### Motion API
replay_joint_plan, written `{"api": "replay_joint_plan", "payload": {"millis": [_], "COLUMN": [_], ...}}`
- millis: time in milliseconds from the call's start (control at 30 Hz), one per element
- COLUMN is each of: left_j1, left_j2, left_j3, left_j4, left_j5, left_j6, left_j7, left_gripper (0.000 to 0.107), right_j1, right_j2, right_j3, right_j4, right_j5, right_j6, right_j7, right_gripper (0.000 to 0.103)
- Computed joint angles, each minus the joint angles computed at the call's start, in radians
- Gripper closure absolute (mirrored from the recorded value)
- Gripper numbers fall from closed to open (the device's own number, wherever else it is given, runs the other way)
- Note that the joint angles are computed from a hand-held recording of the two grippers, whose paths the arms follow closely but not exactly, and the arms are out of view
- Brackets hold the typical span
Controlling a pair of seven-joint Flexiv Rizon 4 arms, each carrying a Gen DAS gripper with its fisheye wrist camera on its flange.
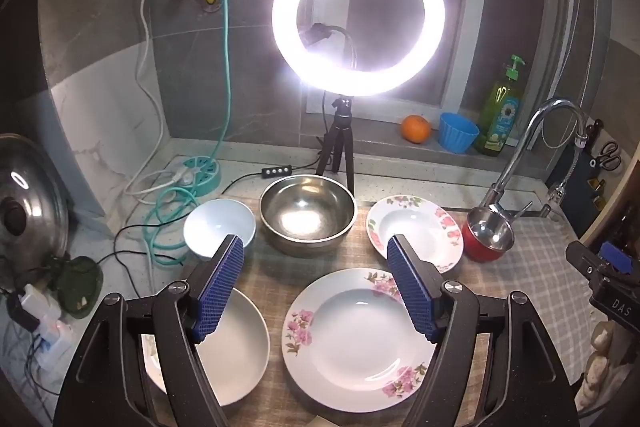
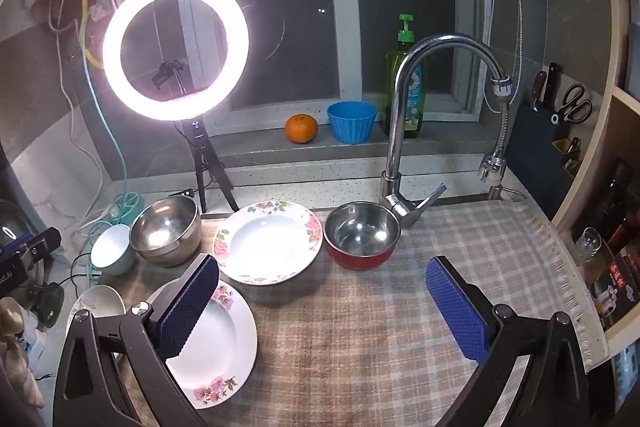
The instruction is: Organize plates and bowls
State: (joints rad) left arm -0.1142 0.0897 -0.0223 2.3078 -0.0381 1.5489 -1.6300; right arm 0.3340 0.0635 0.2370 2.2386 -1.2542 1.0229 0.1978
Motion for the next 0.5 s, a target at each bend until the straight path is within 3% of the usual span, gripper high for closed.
{"api": "replay_joint_plan", "payload": {"millis": [33, 167, 233, 367, 500], "left_j1": [-0.026, -0.017, -0.018, -0.045, -0.042], "left_j2": [-0.004, -0.014, -0.016, -0.022, -0.016], "left_j3": [0.017, 0.01, 0.008, 0.019, 0.011], "left_j4": [0.015, 0.005, 0.003, 0.014, 0.019], "left_j5": [-0.05, -0.057, -0.06, -0.132, -0.119], "left_j6": [0.027, 0.006, 0.006, 0.012, 0.014], "left_j7": [0.04, 0.048, 0.044, 0.103, 0.099], "left_gripper": [0.032, 0.032, 0.032, 0.032, 0.032], "right_j1": [-0.001, -0.017, -0.011, -0.033, -0.016], "right_j2": [0.0, 0.0, 0.015, 0.028, 0.012], "right_j3": [-0.001, -0.016, 0.003, -0.008, 0.004], "right_j4": [0.002, 0.005, 0.008, 0.027, 0.013], "right_j5": [0.002, 0.045, 0.028, 0.006, 0.022], "right_j6": [0.005, 0.042, -0.009, 0.012, -0.03], "right_j7": [0.0, -0.033, -0.025, -0.035, -0.025], "right_gripper": [0.001, 0.001, 0.001, 0.001, 0.001]}}
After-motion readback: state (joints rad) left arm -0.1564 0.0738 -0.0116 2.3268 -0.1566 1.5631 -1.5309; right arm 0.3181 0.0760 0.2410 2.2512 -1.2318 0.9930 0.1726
